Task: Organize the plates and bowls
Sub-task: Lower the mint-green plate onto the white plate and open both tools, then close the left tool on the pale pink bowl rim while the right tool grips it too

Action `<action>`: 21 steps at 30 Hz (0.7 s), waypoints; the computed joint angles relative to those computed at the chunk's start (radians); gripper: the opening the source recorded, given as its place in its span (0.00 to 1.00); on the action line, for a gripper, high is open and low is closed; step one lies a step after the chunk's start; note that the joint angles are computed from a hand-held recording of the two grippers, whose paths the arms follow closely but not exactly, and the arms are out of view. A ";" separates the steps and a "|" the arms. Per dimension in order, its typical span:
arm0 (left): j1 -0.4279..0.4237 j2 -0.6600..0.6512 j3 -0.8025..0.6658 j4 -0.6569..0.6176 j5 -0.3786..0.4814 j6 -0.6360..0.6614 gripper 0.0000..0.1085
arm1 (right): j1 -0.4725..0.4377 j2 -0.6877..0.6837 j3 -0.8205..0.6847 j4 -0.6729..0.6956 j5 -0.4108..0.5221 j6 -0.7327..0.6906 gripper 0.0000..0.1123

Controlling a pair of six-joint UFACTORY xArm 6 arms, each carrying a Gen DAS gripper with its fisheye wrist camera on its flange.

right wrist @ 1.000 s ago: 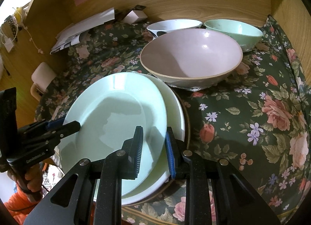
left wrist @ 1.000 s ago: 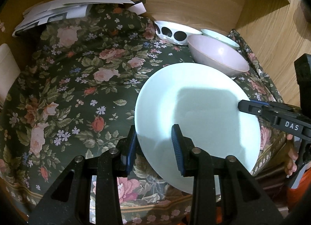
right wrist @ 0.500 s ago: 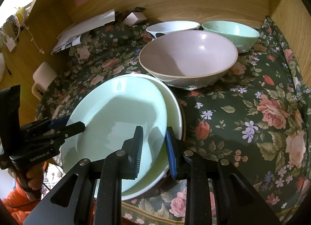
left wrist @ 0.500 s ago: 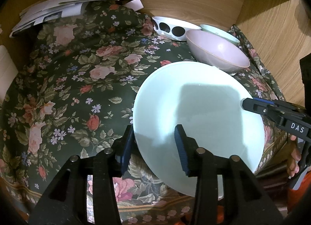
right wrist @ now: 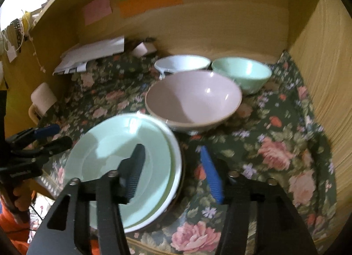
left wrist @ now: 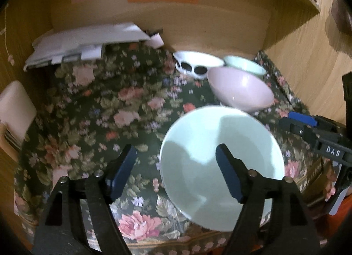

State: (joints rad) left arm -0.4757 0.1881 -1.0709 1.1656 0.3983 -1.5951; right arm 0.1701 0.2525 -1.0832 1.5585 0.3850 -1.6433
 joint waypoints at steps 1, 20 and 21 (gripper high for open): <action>0.001 0.000 -0.007 0.007 0.004 -0.005 0.73 | 0.001 -0.003 -0.006 0.025 -0.010 -0.027 0.49; 0.035 0.260 -0.375 -0.268 0.017 0.306 0.81 | -0.031 0.133 -0.208 0.039 -0.034 -0.004 0.66; 0.036 0.279 -0.398 -0.295 0.021 0.331 0.81 | -0.034 0.147 -0.224 0.025 -0.033 0.012 0.66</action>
State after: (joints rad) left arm -0.4396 0.4669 -1.4685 0.8708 0.4197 -1.2641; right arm 0.1361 0.3993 -1.3068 1.5836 0.3524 -1.6315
